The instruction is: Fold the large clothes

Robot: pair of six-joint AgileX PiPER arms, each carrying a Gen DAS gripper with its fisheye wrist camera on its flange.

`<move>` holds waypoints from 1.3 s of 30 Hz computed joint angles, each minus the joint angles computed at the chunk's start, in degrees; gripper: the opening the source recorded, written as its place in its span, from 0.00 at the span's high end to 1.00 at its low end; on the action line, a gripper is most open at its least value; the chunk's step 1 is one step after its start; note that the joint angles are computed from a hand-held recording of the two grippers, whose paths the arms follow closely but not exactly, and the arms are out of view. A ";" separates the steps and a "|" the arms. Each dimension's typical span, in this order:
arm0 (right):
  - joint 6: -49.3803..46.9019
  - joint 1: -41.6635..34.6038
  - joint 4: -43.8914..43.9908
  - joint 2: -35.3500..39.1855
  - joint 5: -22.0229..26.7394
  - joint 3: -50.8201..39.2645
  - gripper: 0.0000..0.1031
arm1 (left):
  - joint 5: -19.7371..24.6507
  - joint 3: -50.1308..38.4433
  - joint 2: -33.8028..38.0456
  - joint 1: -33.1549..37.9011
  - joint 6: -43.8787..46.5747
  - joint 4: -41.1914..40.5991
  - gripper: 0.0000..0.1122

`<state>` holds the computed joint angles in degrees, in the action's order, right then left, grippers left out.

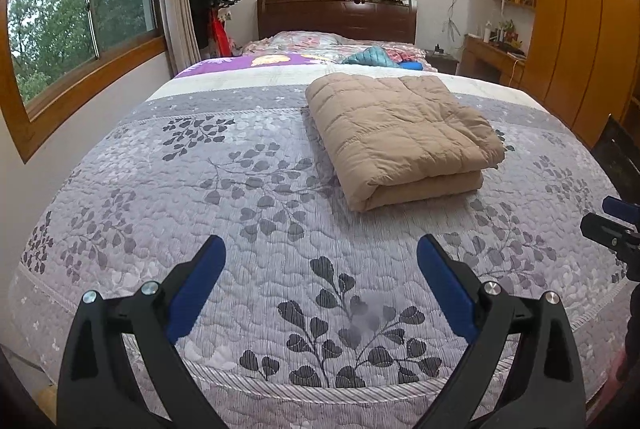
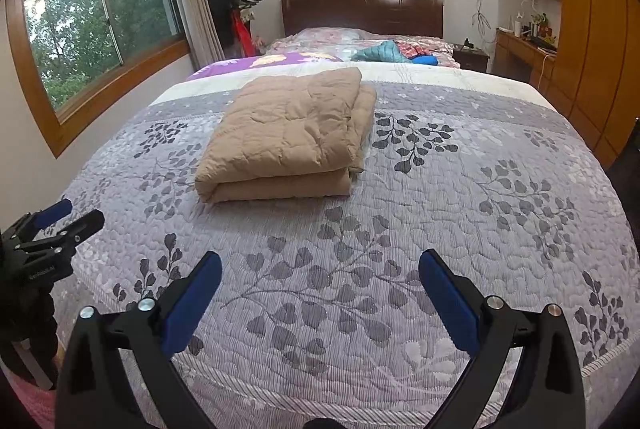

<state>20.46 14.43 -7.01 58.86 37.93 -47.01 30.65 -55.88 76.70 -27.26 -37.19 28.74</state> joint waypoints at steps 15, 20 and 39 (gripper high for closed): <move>-0.28 -0.17 0.10 0.09 0.02 -0.12 0.04 | 0.17 -0.15 -0.02 0.48 2.72 -2.43 0.15; -0.29 -0.17 0.08 0.13 0.02 -0.15 0.04 | -0.08 -0.38 0.30 1.35 5.31 -5.00 0.15; -4.06 -2.35 3.33 0.81 -0.53 0.18 0.04 | -0.64 -0.36 0.56 1.65 6.38 -5.79 0.15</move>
